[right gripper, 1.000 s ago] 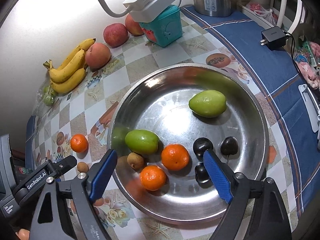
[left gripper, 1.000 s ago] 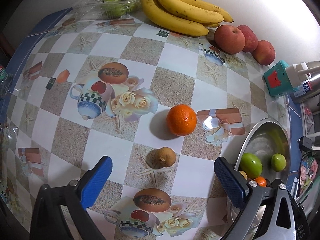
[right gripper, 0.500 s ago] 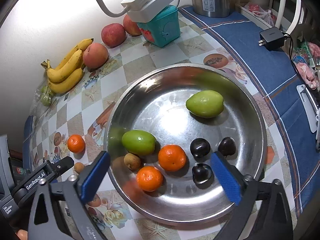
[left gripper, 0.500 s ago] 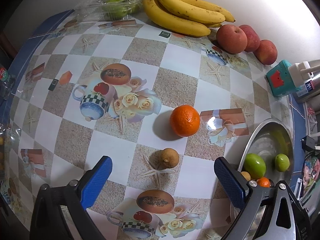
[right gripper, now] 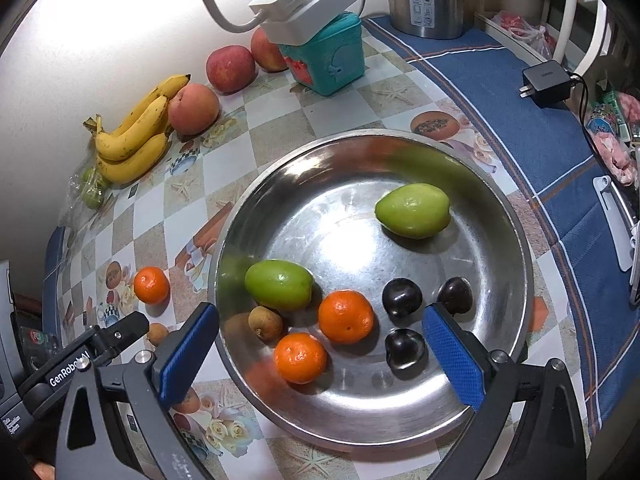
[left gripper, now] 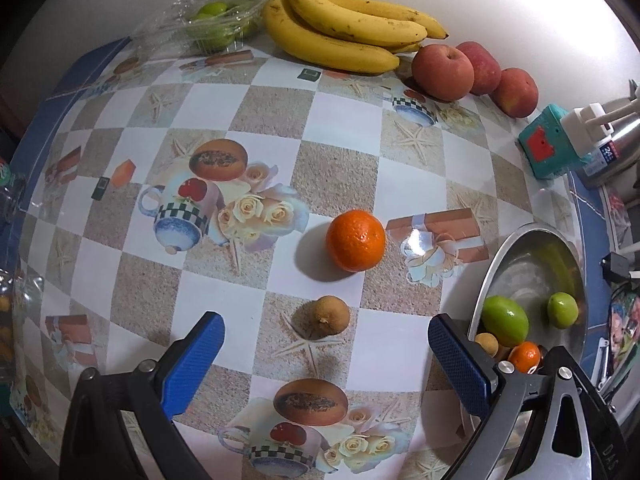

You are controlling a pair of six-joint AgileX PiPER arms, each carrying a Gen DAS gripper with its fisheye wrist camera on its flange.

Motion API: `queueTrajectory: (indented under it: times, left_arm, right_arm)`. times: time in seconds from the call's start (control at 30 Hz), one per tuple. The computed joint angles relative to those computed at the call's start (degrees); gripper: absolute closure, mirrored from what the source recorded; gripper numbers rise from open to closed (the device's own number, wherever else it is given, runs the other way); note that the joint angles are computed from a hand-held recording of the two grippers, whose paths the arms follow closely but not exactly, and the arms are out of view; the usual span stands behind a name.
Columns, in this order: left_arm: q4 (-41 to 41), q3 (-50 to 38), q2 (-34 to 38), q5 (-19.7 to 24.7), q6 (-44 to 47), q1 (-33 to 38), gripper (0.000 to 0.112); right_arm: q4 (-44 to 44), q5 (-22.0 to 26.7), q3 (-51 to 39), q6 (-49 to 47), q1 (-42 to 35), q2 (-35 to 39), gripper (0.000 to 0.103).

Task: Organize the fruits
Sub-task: 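Withdraw both open tools from the bowl toward the remaining kiwi and tangerine, then close the left tool on the last kiwi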

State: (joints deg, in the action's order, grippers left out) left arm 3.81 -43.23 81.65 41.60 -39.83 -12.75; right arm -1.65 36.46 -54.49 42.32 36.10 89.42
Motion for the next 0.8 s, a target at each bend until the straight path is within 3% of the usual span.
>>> queueTrajectory:
  times: [0.23, 0.43, 0.8]
  left_arm:
    - [3.7, 1.4, -3.1, 1.1, -0.5, 4.7, 0.009]
    - [-0.1, 3.5, -3.8, -0.1, 4.2, 11.1, 0.009]
    - [-1.7, 3.5, 0.6, -2.6, 5.7, 8.0, 0.011]
  right_arm:
    - [0.8, 0.3, -1.5, -1.6, 1.8, 1.4, 0.002]
    - [-0.2, 1.2, -3.3, -1.0, 4.9, 2.8, 0.002]
    - [-3.5, 2.1, -7.2, 0.5, 10.1, 6.6, 0.002]
